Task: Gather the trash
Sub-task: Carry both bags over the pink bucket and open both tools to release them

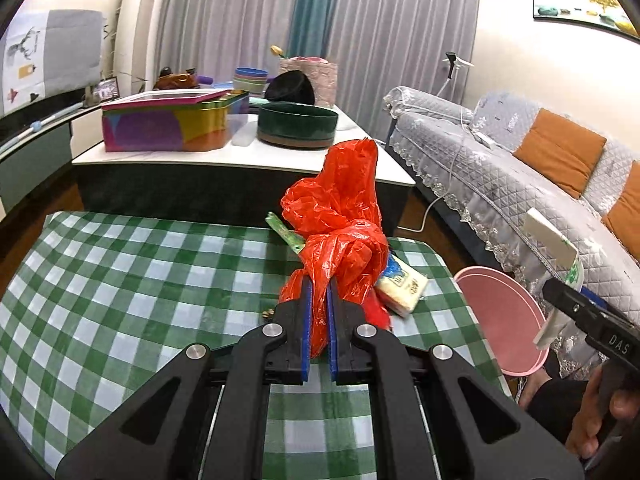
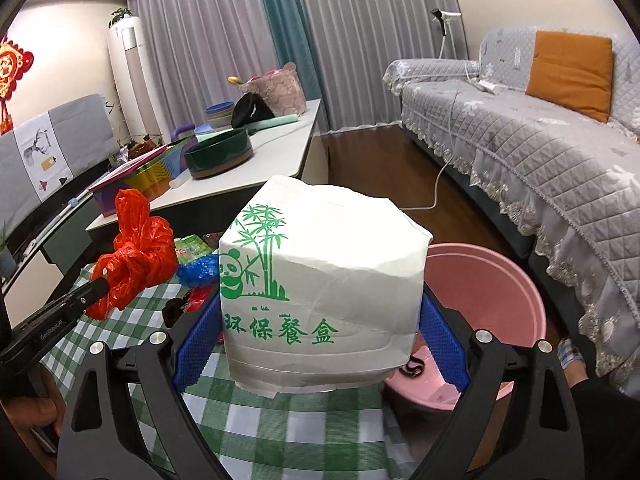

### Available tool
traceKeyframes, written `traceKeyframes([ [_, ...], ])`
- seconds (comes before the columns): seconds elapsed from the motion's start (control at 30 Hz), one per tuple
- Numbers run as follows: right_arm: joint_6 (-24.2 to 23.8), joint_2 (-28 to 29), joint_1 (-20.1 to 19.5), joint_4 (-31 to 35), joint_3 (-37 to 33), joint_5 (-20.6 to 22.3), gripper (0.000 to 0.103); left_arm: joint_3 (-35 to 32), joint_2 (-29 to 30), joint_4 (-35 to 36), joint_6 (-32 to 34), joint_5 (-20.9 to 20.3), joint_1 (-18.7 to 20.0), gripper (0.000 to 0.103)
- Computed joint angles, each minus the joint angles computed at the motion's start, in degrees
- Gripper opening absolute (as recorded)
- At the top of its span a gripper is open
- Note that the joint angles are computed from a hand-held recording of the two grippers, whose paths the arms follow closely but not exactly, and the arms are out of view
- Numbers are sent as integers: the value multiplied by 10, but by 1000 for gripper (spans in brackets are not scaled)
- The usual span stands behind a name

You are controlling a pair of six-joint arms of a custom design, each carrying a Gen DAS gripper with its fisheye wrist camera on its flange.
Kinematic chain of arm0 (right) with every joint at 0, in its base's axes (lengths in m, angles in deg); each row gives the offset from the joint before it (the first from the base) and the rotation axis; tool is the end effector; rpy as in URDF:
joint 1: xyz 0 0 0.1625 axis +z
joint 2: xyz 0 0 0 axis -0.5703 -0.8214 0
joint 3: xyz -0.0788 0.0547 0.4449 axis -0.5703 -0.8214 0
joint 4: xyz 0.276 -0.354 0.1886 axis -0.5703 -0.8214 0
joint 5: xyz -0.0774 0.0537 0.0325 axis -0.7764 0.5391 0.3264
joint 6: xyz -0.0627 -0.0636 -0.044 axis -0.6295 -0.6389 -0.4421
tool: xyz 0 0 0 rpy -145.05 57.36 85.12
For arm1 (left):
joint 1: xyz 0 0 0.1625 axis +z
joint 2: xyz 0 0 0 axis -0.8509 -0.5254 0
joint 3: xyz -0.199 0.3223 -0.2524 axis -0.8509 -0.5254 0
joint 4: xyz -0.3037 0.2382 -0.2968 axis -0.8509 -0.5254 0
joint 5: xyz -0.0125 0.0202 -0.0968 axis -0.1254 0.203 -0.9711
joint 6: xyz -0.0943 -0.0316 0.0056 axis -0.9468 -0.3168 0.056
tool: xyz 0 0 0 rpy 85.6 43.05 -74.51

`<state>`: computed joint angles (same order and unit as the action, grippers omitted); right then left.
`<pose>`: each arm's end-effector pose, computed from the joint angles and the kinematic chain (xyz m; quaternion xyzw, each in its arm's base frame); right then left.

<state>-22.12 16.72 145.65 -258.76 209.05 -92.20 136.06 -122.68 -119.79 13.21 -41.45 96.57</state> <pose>0.2608 -0.4495 0.1479 0.2033 -0.8514 0.4235 0.2334 -0.1780 -0.4222 0.2549 0.1222 0.8289 -0.4642 0.2872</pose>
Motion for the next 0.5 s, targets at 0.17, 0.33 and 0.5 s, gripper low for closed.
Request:
traceKeyframes([
  [0.17,-11,-15,-6,-13,11,-3,89,-2,13,-1,1,-3,-9,6],
  [0.33,-18,-29,-14,-22,19,-7,89,-3,22,0,1,-8,-13,6],
  [0.5,-16,-37,-18,-25,22,-8,89,-5,30,2,3,-13,-18,6],
])
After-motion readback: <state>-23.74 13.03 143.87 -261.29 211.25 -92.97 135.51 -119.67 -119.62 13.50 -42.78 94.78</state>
